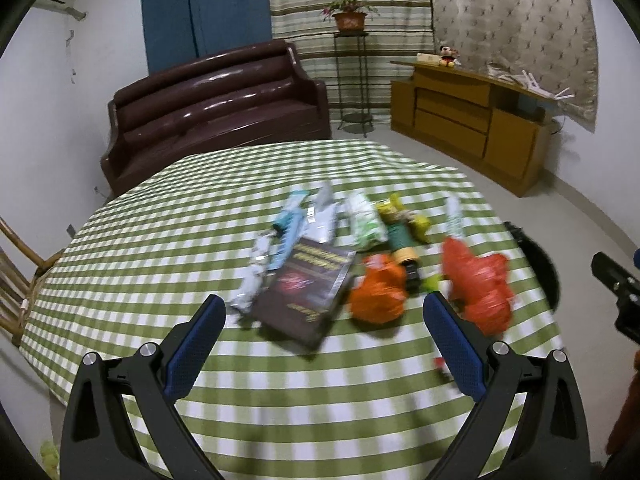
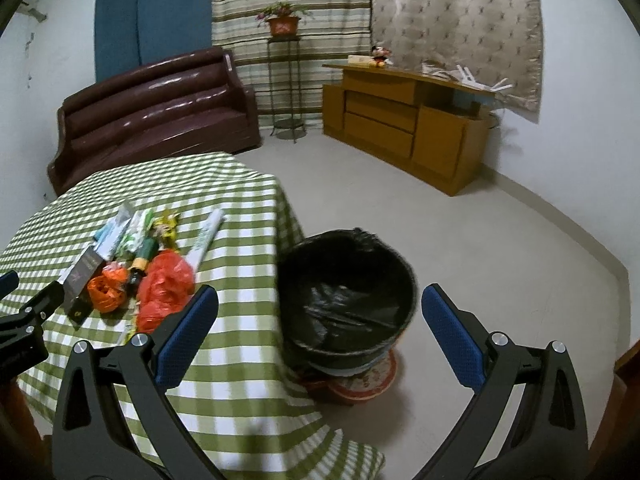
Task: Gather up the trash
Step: 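Grasp the red plastic bag with the right tool while the left tool grasps the dark cigarette box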
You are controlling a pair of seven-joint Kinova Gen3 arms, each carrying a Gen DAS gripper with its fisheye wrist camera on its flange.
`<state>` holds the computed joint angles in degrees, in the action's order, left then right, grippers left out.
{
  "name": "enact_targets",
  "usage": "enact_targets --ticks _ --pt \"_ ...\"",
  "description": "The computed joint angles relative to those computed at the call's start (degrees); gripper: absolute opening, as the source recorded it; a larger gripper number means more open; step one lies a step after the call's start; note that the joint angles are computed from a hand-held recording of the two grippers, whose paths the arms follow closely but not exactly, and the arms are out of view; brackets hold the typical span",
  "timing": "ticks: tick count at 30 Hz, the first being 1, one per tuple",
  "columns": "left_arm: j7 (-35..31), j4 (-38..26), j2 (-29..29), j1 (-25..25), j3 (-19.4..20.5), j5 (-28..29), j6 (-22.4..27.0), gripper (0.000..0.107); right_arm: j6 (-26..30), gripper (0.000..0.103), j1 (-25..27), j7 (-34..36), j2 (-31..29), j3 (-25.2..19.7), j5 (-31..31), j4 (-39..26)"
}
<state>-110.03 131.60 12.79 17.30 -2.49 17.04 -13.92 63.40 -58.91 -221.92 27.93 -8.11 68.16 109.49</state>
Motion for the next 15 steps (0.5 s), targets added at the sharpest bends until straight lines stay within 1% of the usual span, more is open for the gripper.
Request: enact_targets --ticks 1,3,4,5,7,9,10,11,15 --pt "0.01 0.09 0.19 -0.77 -0.08 -0.57 -0.04 0.096 -0.7 0.097 0.29 0.59 0.32 -0.06 0.41 -0.56" --pt "-0.14 0.07 0.55 -1.56 -0.46 -1.04 0.04 0.096 -2.15 0.091 0.75 2.38 0.9 -0.07 0.88 -2.0" --pt "-0.08 -0.03 0.63 -2.11 -0.51 -1.4 0.29 0.096 -2.77 0.089 0.82 3.08 1.02 0.02 0.98 -2.49" --pt "0.42 -0.15 0.8 -3.39 -0.13 -2.4 0.52 0.096 -3.92 0.087 1.07 3.96 1.35 0.11 1.34 -3.16" --pt "1.12 -0.05 1.14 -4.76 0.23 -3.75 0.28 0.096 -5.67 0.086 1.29 5.61 2.2 0.53 1.6 -4.64" --pt "0.95 0.03 1.53 -4.7 -0.61 -3.65 -0.14 0.096 -6.82 0.084 1.27 7.49 3.03 1.1 1.34 -6.1" --pt "1.6 -0.11 1.65 -5.87 0.09 -4.67 0.19 0.096 -7.7 0.083 1.4 8.64 3.47 1.35 1.19 -6.96" --pt "2.39 -0.3 1.89 -7.08 0.89 -5.84 0.47 0.096 -8.69 0.08 1.52 9.51 3.73 1.67 1.03 -7.52" --pt "5.19 -1.01 2.45 -10.56 2.99 -9.89 1.44 0.096 -10.8 0.078 1.46 13.89 5.28 3.09 -0.44 -10.33"
